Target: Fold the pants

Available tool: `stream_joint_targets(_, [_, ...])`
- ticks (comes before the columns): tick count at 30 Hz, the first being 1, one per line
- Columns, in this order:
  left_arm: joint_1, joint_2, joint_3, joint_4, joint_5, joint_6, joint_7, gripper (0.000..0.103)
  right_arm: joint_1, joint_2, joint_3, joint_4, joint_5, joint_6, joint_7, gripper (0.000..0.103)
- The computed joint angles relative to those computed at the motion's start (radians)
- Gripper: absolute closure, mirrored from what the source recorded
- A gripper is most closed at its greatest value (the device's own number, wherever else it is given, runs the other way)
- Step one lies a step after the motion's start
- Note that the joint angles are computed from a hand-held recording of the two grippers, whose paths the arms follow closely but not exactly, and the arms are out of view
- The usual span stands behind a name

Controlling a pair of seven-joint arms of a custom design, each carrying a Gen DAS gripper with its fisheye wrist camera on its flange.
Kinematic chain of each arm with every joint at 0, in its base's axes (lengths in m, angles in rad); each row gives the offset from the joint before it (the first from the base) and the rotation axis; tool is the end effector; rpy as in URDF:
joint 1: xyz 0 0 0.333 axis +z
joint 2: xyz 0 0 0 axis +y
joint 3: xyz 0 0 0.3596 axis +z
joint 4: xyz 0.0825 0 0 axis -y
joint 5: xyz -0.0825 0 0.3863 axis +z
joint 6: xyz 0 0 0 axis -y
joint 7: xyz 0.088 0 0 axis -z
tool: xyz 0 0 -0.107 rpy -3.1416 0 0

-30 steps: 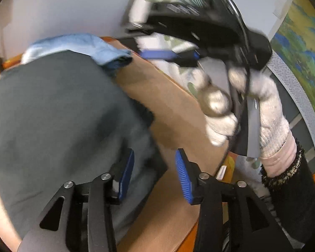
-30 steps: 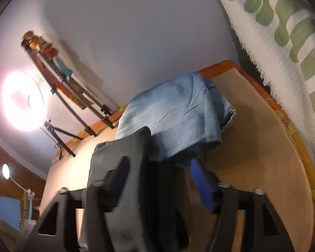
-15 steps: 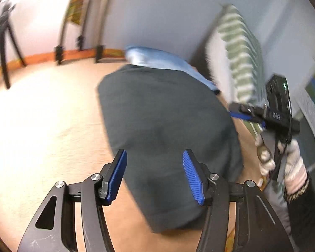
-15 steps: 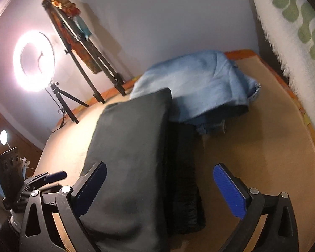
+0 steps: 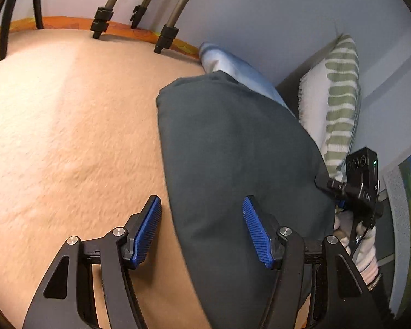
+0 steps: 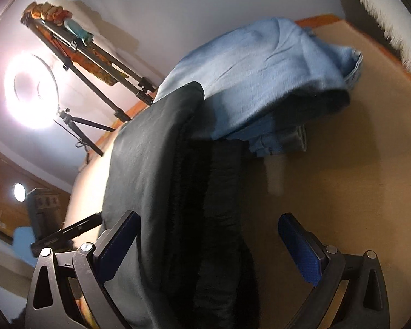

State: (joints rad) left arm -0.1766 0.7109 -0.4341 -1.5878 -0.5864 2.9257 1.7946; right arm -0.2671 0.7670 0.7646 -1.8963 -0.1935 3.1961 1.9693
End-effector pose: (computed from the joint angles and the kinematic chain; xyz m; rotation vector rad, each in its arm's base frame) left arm 0.6870 -0.3444 0.3398 1.8719 -2.0743 1.1817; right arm 0.6526 0.2662 0.3061 -1.5928 1.6714 0.1155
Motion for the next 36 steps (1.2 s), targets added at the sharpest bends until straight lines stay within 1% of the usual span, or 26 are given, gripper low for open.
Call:
stream_joint_targets(1, [0.001,0.008,-0.004,0.009,-0.001,0.002,0.003,0.041,-0.007,0.007,0.007,-0.002,-0.008,0.013,-0.009,0.0])
stream_joint_targets(4, [0.026,0.024,-0.042,0.015,-0.021,0.022,0.035,0.043,-0.032,0.029,0.036,-0.001,-0.031,0.02,-0.022,0.0])
stream_joint_targets(6, [0.031,0.028,-0.048,0.019,-0.025,0.019,0.045,0.044,-0.056,0.054,0.067,0.001,-0.051,0.026,-0.032,0.0])
stream_joint_targets(7, [0.034,0.029,-0.052,0.021,-0.028,0.017,0.05,0.044,-0.059,0.06,0.072,0.002,-0.058,0.028,-0.032,0.002])
stream_joint_targets(8, [0.04,0.033,-0.061,0.022,-0.036,0.019,0.057,0.044,-0.067,0.068,0.082,0.004,-0.066,0.026,-0.034,0.007])
stream_joint_targets(10, [0.043,0.037,-0.065,0.027,-0.047,0.021,0.059,0.05,-0.089,0.098,0.116,0.01,-0.082,0.02,-0.045,0.011])
stream_joint_targets(11, [0.042,0.038,-0.064,0.028,-0.051,0.023,0.059,0.052,-0.096,0.111,0.129,0.014,-0.088,0.018,-0.051,0.017])
stream_joint_targets(12, [0.045,0.042,-0.07,0.031,-0.056,0.022,0.063,0.057,-0.112,0.141,0.158,0.022,-0.098,0.011,-0.065,0.021])
stream_joint_targets(13, [0.046,0.045,-0.069,0.036,-0.058,0.013,0.062,0.063,-0.115,0.155,0.168,0.028,-0.099,0.006,-0.07,0.023])
stream_joint_targets(15, [0.029,0.045,-0.049,0.039,-0.056,0.017,0.047,0.072,-0.096,0.137,0.145,0.024,-0.093,0.019,-0.06,0.03])
stream_joint_targets(16, [0.024,0.045,-0.043,0.039,-0.055,0.019,0.042,0.076,-0.103,0.146,0.156,0.026,-0.093,0.011,-0.06,0.044])
stream_joint_targets(17, [0.012,0.043,-0.027,0.041,-0.048,0.018,0.026,0.079,-0.116,0.167,0.177,0.032,-0.092,0.003,-0.064,0.05])
stream_joint_targets(18, [0.003,0.041,-0.017,0.04,-0.041,0.019,0.015,0.084,-0.127,0.184,0.192,0.027,-0.085,0.011,-0.061,0.052])
stream_joint_targets(19, [-0.006,0.038,-0.007,0.038,-0.033,0.023,0.006,0.088,-0.12,0.176,0.184,0.024,-0.082,0.021,-0.053,0.056])
stream_joint_targets(20, [-0.015,0.033,0.002,0.034,-0.022,0.032,0.0,0.089,-0.112,0.163,0.173,0.021,-0.083,0.024,-0.045,0.059])
stream_joint_targets(23, [-0.033,0.023,0.016,0.026,0.009,0.056,-0.013,0.093,-0.086,0.114,0.143,0.006,-0.079,0.034,-0.012,0.064])
stream_joint_targets(25, [-0.032,0.018,0.01,0.018,0.021,0.076,-0.014,0.094,-0.065,0.08,0.118,-0.002,-0.08,0.041,0.012,0.066])
stream_joint_targets(27, [-0.019,0.014,-0.01,0.01,0.024,0.093,-0.009,0.094,-0.047,0.051,0.095,-0.01,-0.084,0.045,0.032,0.067])
stream_joint_targets(29, [-0.005,0.008,-0.031,0.0,0.027,0.111,0.002,0.094,-0.012,0.006,0.053,-0.02,-0.083,0.05,0.059,0.067])
stream_joint_targets(32, [0.008,-0.003,-0.055,-0.014,0.035,0.136,0.021,0.095,0.025,-0.04,0.012,-0.026,-0.084,0.051,0.089,0.068])
stream_joint_targets(34, [-0.001,-0.012,-0.05,-0.022,0.047,0.15,0.021,0.094,0.054,-0.071,-0.019,-0.03,-0.087,0.053,0.101,0.068])
stream_joint_targets(36, [-0.023,-0.025,-0.028,-0.03,0.067,0.162,0.012,0.095,0.086,-0.103,-0.053,-0.037,-0.089,0.054,0.113,0.068])
